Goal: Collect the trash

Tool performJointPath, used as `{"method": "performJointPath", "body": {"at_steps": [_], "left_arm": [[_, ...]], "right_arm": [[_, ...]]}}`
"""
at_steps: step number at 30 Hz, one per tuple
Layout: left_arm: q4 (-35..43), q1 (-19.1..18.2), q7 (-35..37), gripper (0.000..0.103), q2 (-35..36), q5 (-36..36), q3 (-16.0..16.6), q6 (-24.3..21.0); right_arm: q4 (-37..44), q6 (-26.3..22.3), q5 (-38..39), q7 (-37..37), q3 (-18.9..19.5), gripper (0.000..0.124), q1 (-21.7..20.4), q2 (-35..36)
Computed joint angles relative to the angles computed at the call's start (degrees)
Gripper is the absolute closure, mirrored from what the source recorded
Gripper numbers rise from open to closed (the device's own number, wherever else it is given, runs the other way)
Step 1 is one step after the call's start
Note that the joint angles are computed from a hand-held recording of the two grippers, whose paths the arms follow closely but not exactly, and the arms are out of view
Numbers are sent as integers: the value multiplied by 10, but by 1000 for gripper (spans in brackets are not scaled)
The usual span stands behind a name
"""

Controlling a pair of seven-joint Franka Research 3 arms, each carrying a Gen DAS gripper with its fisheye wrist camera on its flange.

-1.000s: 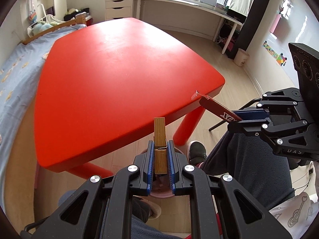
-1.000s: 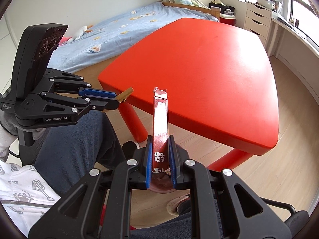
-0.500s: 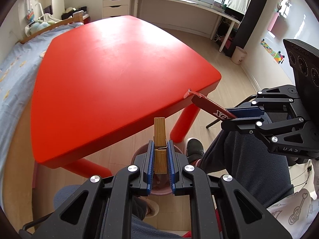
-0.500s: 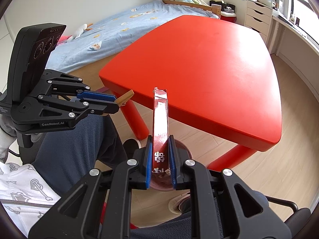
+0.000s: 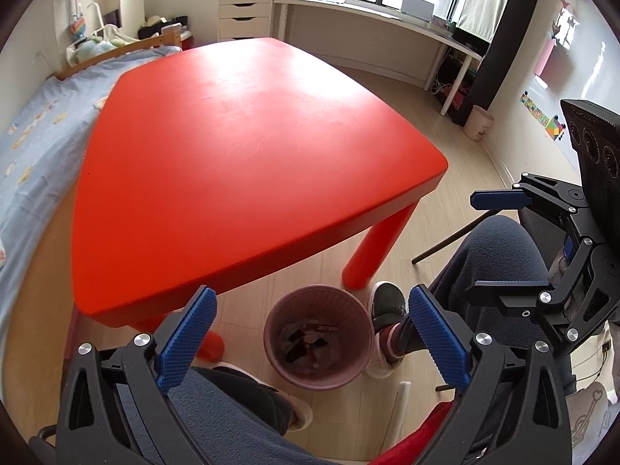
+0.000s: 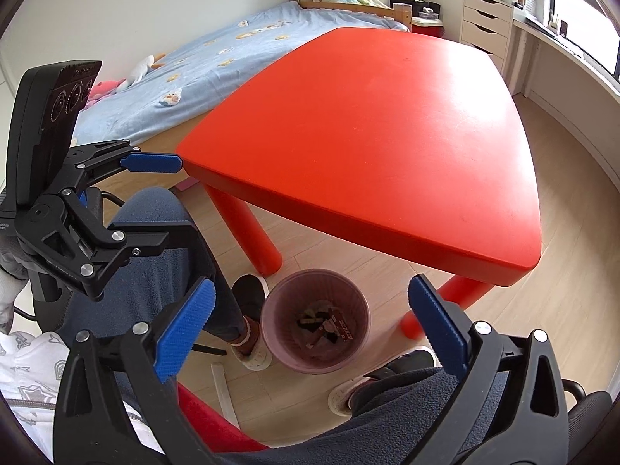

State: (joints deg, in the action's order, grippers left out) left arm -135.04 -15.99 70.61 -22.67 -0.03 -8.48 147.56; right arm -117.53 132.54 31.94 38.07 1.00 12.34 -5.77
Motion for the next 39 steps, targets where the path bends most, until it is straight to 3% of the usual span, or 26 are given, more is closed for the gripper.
{"method": "performJointPath", "body": {"at_steps": [16, 28, 33, 39], "left_arm": [[2, 19, -37, 8, -9, 27, -6, 2], [62, 61, -53, 8, 23, 85, -4, 4], [79, 56, -19, 6, 36, 63, 15, 27], [101, 82, -48, 6, 49, 100, -5, 12]], "right_arm": [[20, -6, 18, 27, -2, 24, -4, 8], [126, 41, 23, 53, 9, 24, 1, 62], [179, 43, 16, 65, 15, 24, -2, 96], [205, 49, 9, 71, 21, 24, -4, 115]]}}
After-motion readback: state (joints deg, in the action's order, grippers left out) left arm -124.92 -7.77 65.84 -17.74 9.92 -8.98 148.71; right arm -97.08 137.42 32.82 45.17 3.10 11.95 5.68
